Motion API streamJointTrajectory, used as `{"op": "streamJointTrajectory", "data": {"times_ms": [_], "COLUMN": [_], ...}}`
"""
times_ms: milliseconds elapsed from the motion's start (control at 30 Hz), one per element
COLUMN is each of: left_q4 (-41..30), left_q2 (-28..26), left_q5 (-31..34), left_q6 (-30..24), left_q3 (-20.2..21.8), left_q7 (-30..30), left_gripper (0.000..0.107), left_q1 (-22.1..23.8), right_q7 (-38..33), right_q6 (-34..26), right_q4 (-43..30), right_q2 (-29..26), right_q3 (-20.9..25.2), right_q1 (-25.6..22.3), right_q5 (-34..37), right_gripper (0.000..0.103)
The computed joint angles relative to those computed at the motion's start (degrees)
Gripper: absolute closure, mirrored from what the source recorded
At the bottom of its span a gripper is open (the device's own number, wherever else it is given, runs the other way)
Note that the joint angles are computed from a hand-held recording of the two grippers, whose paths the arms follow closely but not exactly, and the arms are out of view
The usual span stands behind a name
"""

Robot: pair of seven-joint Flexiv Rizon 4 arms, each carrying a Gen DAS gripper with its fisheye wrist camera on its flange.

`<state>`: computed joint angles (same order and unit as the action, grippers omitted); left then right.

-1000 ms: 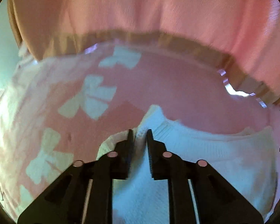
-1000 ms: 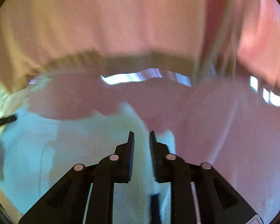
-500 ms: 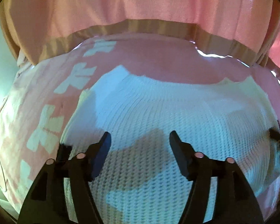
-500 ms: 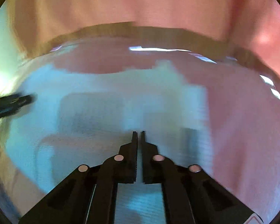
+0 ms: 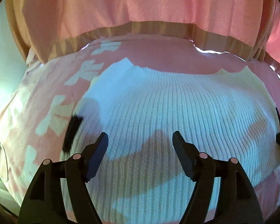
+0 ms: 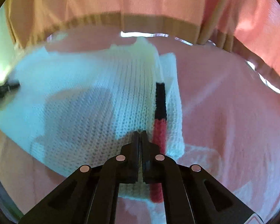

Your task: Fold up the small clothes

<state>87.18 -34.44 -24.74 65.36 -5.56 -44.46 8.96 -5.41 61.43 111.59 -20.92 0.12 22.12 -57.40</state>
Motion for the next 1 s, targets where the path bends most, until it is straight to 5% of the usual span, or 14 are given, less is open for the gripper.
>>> {"op": "streamJointTrajectory", "data": {"times_ms": [100,233,433,533,833,1000], "left_q4": [2.09,3.96,5.78,6.58,7.78,8.09], "left_q2": [1.26,2.13,3.29,3.79,4.69,4.8], "left_q5": [-0.2,-0.54,-0.94,-1.24,-2.16,-1.87], "left_q6": [0.52,1.7,2.15,2.25,2.1,2.13], "left_q3": [0.52,0.56,0.79,0.57,0.92,2.41], "left_q7": [-1.2,-1.87,-2.67,-2.17,-2.15,-5.42], "left_gripper": [0.038,0.038,0.035,0.035,0.034,0.027], "left_q1": [-0.04,0.16,0.59,1.0,1.6,1.26], "right_q7": [8.47,-0.92,8.76,4.7,20.81,24.01], "right_q6": [0.68,-6.08,-1.66,-4.28,1.5,3.2], "right_q4": [1.76,-0.98,2.74,2.34,3.54,-0.4], "right_q2": [2.5,-0.81,2.57,1.0,3.96,2.31], "right_q3": [-1.77,3.02,0.29,2.67,0.03,0.96], "right_q1": [1.23,0.06,1.35,0.38,0.3,-0.62], "right_q5": [-9.23,5.11,-3.31,3.35,-16.43,-25.82], "right_gripper": [0.096,0.096,0.096,0.097,0.096,0.095]}}
